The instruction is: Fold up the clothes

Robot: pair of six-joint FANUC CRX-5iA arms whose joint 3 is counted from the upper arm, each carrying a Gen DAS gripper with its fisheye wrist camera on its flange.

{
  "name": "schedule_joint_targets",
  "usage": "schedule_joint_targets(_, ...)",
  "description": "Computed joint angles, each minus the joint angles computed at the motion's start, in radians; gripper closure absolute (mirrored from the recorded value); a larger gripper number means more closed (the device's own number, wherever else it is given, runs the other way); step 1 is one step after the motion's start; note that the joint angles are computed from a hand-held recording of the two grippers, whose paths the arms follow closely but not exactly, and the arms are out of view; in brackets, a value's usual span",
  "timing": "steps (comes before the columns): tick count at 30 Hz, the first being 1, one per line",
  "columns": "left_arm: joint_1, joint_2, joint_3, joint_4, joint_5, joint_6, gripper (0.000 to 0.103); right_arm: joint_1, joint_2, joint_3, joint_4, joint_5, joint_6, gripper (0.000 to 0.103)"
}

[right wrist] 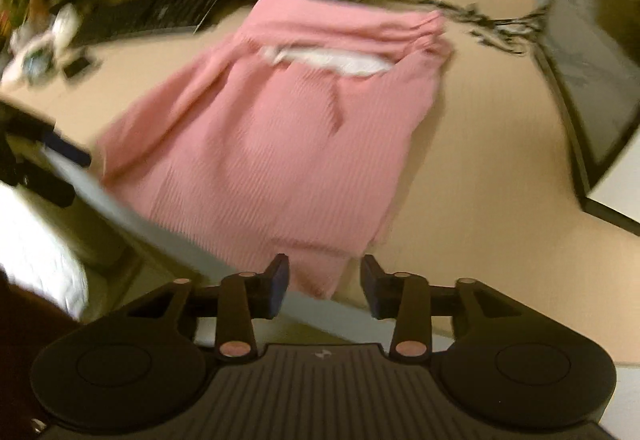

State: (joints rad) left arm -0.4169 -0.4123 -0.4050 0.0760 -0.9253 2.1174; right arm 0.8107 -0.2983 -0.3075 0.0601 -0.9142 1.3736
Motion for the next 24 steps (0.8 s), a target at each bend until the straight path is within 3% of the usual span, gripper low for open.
schedule_joint_targets(3,-0.059,0.037,0.080,-0.185,-0.014,0.160,0.008,-0.011,-0.010,-0.022,0.044,0.066,-0.116,0.044)
schedule_joint_targets(6,-0.146,0.118,0.179,-0.378,-0.069,0.326,0.009,0.026,0.001,-0.087,0.207,0.154,-0.332,0.043)
schedule_joint_targets(10,-0.232,0.210,0.251,-0.506,-0.138,0.462,0.018,0.059,0.008,-0.160,0.356,0.236,-0.583,0.039)
schedule_joint_targets(11,-0.252,0.231,0.269,-0.533,-0.165,0.479,0.034,0.064,0.008,-0.172,0.377,0.247,-0.623,0.038)
schedule_joint_targets(12,-0.267,0.248,0.286,-0.559,-0.196,0.483,0.062,0.065,0.004,-0.175,0.367,0.249,-0.621,0.038)
schedule_joint_targets(14,-0.298,0.268,0.321,-0.624,-0.259,0.496,0.083,0.066,-0.005,-0.182,0.349,0.254,-0.613,0.038)
schedule_joint_targets(17,-0.352,0.268,0.362,-0.746,-0.325,0.513,0.085,0.058,-0.033,-0.211,0.384,0.259,-0.619,0.038)
schedule_joint_targets(19,-0.343,0.263,0.361,-0.734,-0.292,0.492,0.086,0.044,-0.043,-0.219,0.390,0.259,-0.640,0.038)
schedule_joint_targets(24,-0.260,0.259,0.299,-0.551,-0.129,0.391,0.086,0.035,-0.055,-0.238,0.421,0.257,-0.673,0.038)
